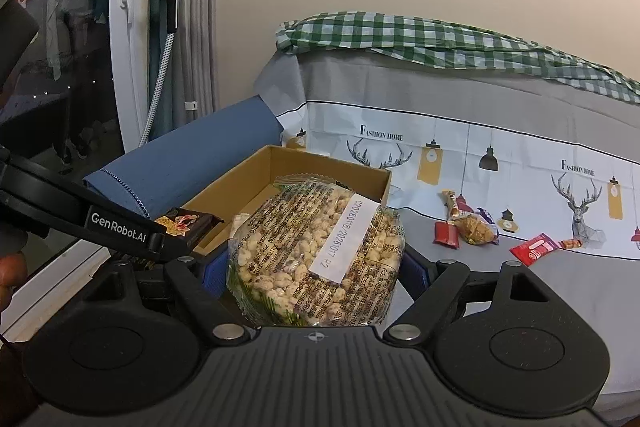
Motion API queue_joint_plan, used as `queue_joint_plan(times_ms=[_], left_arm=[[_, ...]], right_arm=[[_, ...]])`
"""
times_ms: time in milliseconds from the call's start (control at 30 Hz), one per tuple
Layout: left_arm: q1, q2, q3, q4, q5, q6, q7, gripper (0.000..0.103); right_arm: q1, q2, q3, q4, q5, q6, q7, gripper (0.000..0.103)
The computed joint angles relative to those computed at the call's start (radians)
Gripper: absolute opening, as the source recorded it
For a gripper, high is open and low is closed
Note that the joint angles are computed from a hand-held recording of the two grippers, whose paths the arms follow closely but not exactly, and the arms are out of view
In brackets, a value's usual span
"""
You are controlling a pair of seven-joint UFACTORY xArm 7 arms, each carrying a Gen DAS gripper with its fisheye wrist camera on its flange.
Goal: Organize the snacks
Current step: 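Carry the nut pack with the right tool while the left tool carries the biscuit packet into the box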
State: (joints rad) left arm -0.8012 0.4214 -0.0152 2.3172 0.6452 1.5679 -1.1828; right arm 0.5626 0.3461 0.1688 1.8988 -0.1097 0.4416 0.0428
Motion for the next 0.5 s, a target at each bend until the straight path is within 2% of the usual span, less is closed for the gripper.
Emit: queue_joint_plan(times_ms=[500], left_arm=[[0.003, 0.012, 0.003, 0.014, -0.009, 0.007, 0.013, 0.043]], right_arm=[[0.006, 0.019, -0.005, 0.034, -0.002, 0.034, 0.013, 0.084]])
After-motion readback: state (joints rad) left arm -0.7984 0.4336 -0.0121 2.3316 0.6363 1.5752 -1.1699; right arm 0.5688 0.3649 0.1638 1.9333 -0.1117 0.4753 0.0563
